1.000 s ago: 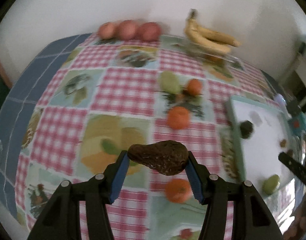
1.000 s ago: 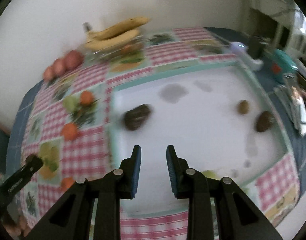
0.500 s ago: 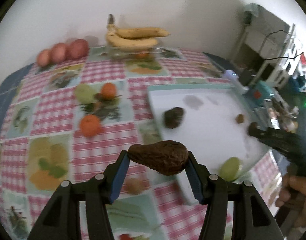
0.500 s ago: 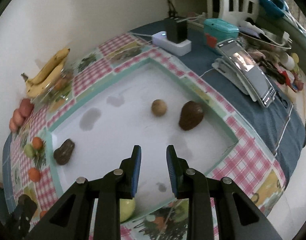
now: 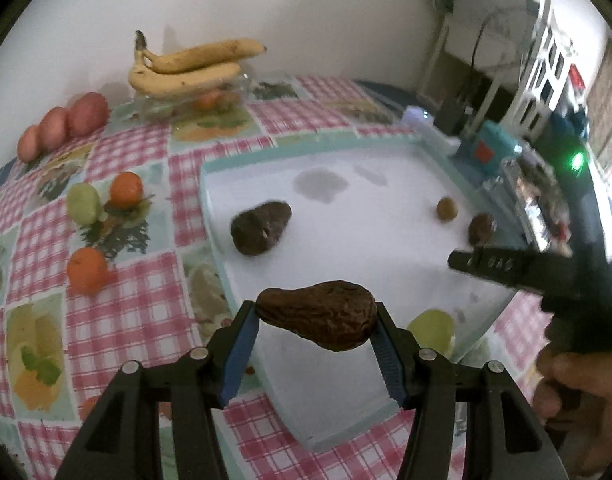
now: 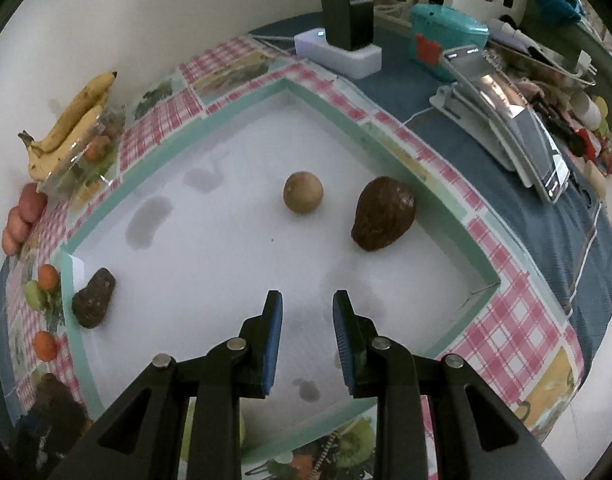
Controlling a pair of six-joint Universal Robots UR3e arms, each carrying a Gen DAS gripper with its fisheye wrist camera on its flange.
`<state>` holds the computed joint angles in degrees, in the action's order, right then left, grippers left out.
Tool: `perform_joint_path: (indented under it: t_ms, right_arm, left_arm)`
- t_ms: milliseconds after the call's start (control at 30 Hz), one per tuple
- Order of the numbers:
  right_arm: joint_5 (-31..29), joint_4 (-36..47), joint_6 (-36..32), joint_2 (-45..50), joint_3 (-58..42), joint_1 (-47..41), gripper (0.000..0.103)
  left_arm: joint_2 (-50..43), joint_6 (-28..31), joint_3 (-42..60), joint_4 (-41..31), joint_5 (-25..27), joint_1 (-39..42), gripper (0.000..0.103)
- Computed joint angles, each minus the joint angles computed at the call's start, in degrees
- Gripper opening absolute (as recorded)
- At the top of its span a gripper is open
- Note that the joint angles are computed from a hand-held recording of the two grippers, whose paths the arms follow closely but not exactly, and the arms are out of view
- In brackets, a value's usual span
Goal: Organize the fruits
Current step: 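Carry the avocado into the white tray and open the left tool, then move both open tools back toward the mandarins and kiwi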
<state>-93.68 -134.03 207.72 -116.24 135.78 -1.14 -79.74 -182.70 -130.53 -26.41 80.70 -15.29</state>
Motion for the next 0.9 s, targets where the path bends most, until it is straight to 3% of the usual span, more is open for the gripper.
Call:
perform_joint_path:
  t_ms: [200,333,633,900]
  right_arm:
    - [0.2,0.0,-0.3,0.7,0.3,-0.4,0.027]
    - [-0.5,-0.6,-0.3,1.7,0.1,0.1,0.027]
    - [-2.7,-1.9,0.2,4.0,-0.7,2.0,0.028]
    - [-2.4,-2.9,-0.4,3.9,-0.2,1.6,0.029]
  left_arm:
    - [-4.6,-0.7,1.2,1.0,1.2,-1.9,0.059]
    - [-7.4,-0.6,2.7,2.0,5.0,-5.1,0.059]
    - [-9.9,0.7,4.0,1.1,6.3,-6.9,0.059]
    - [-8.8,1.5,5.9,-1.8,7.2,-8.1,0.069]
